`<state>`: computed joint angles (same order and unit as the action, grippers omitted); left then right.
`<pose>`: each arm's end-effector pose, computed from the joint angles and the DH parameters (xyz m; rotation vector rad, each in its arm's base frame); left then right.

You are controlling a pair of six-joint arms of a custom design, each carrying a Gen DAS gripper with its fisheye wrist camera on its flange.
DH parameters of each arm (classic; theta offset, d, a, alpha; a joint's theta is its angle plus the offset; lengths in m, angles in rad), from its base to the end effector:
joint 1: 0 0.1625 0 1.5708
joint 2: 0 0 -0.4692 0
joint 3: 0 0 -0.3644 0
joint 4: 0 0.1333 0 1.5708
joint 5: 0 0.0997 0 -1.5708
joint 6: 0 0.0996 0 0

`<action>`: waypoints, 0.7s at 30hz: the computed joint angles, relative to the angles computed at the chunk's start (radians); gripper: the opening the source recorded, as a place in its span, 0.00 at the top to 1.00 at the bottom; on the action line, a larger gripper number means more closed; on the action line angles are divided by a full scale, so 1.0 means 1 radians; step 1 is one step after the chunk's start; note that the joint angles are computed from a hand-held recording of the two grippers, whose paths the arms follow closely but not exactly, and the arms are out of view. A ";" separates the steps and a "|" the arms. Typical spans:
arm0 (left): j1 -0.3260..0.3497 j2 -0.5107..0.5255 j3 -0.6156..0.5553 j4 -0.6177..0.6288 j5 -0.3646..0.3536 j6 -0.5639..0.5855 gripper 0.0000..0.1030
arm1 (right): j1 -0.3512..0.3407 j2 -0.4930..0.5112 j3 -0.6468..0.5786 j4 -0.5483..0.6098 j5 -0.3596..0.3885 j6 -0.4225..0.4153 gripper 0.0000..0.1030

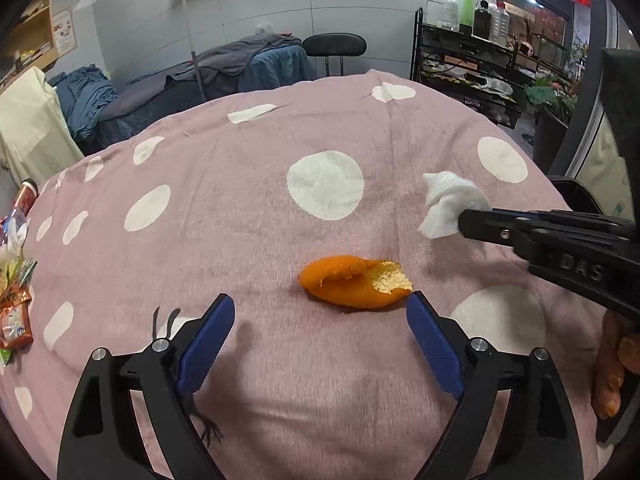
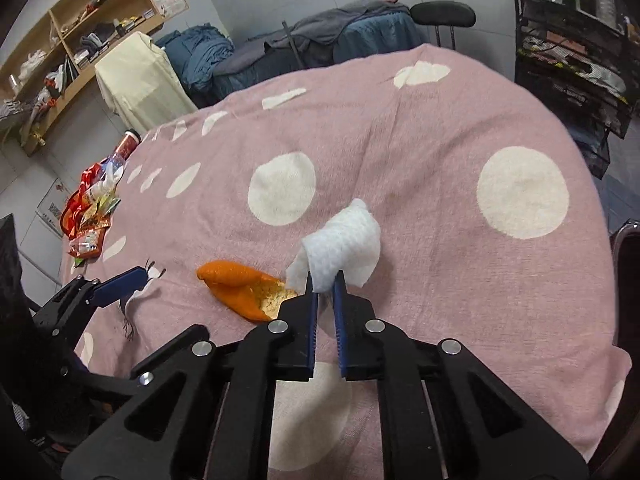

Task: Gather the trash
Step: 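Grasp the orange peel with the left tool while the right tool holds the tissue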

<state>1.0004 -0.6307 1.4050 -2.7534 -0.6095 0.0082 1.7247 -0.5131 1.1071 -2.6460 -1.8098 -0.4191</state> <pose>-0.2260 -0.7504 0.1717 0.4021 2.1881 -0.7599 0.2378 -0.8171 0.1492 0.7062 -2.6864 0.6312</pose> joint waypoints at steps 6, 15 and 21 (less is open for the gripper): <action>0.019 0.049 -0.128 0.232 -0.006 -0.031 0.39 | 0.008 -0.062 0.113 -0.154 0.005 -0.048 0.92; 0.005 0.044 -0.094 0.167 0.010 0.021 0.71 | -0.024 -0.162 0.236 -0.214 0.061 -0.053 0.92; -0.014 0.002 -0.005 -0.003 -0.037 -0.004 0.72 | -0.034 -0.130 0.144 -0.085 0.061 -0.017 0.54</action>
<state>0.9866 -0.6284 1.4004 -2.7560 -0.6466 0.0044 1.6909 -0.6429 1.2510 -2.7311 -1.7486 -0.4359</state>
